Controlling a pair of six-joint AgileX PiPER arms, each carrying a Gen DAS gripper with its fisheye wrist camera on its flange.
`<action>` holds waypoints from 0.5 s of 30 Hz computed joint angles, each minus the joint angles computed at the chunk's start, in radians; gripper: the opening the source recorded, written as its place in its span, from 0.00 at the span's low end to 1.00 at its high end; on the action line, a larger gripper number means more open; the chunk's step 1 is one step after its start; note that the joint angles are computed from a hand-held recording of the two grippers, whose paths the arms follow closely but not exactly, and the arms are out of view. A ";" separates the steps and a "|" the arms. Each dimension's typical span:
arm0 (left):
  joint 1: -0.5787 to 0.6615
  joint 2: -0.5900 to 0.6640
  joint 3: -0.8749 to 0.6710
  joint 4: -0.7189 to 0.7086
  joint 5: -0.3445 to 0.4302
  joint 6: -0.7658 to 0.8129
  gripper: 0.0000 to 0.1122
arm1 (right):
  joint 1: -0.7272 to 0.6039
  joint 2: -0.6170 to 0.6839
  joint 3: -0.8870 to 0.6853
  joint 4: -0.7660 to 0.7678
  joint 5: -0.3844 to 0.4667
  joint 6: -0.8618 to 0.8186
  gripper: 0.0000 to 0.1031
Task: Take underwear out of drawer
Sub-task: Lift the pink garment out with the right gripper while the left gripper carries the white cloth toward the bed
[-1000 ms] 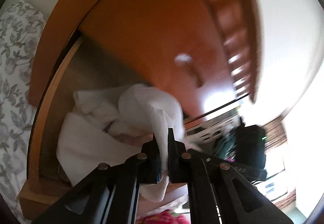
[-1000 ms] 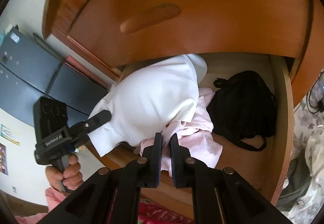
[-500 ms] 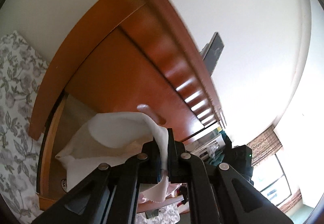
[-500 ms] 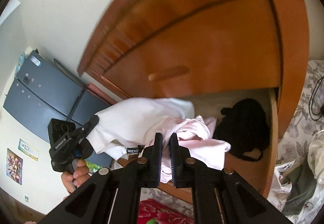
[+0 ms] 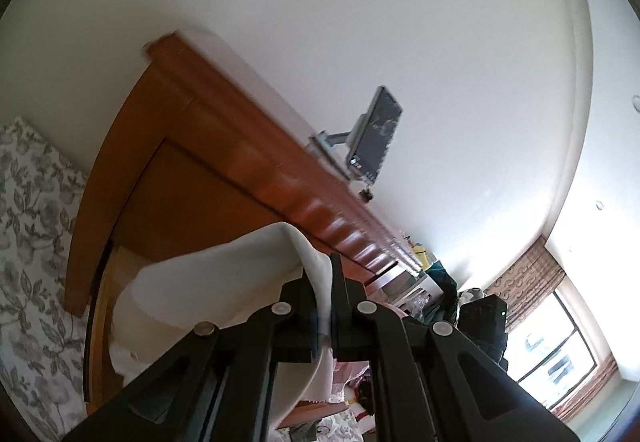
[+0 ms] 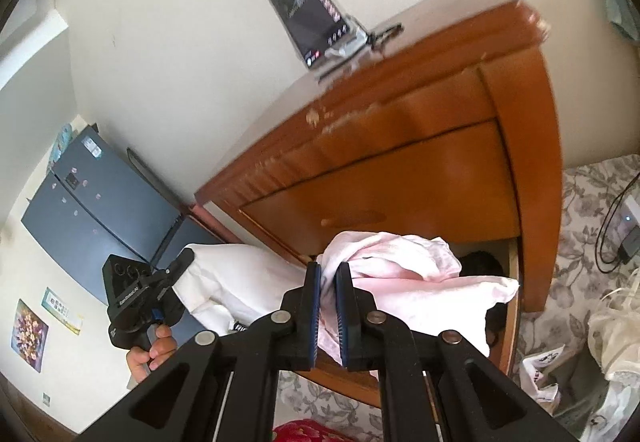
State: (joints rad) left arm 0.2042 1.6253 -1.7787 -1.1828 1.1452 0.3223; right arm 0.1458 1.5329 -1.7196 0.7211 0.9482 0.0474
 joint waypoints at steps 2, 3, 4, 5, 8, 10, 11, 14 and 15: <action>-0.011 -0.001 -0.034 0.017 0.003 -0.020 0.03 | -0.019 -0.021 0.008 0.011 0.008 -0.003 0.08; -0.020 0.001 -0.051 0.027 0.001 -0.030 0.03 | -0.029 -0.033 0.014 0.015 0.013 -0.004 0.08; -0.027 0.002 -0.070 0.036 0.002 -0.040 0.03 | -0.041 -0.044 0.019 0.025 0.020 -0.009 0.08; -0.037 0.004 -0.093 0.046 0.002 -0.053 0.03 | -0.061 -0.058 0.018 0.037 0.038 -0.016 0.08; -0.078 0.013 -0.149 0.077 -0.010 -0.087 0.03 | -0.093 -0.089 0.031 0.059 0.048 -0.037 0.08; -0.103 0.018 -0.193 0.103 -0.008 -0.113 0.03 | -0.109 -0.110 0.045 0.071 0.046 -0.051 0.08; -0.119 0.019 -0.209 0.118 -0.012 -0.125 0.03 | -0.123 -0.124 0.053 0.081 0.048 -0.062 0.08; -0.162 0.028 -0.269 0.156 -0.017 -0.167 0.03 | -0.192 -0.162 0.063 0.121 0.087 -0.093 0.08; -0.175 0.031 -0.288 0.168 -0.019 -0.180 0.03 | -0.212 -0.173 0.072 0.135 0.094 -0.105 0.08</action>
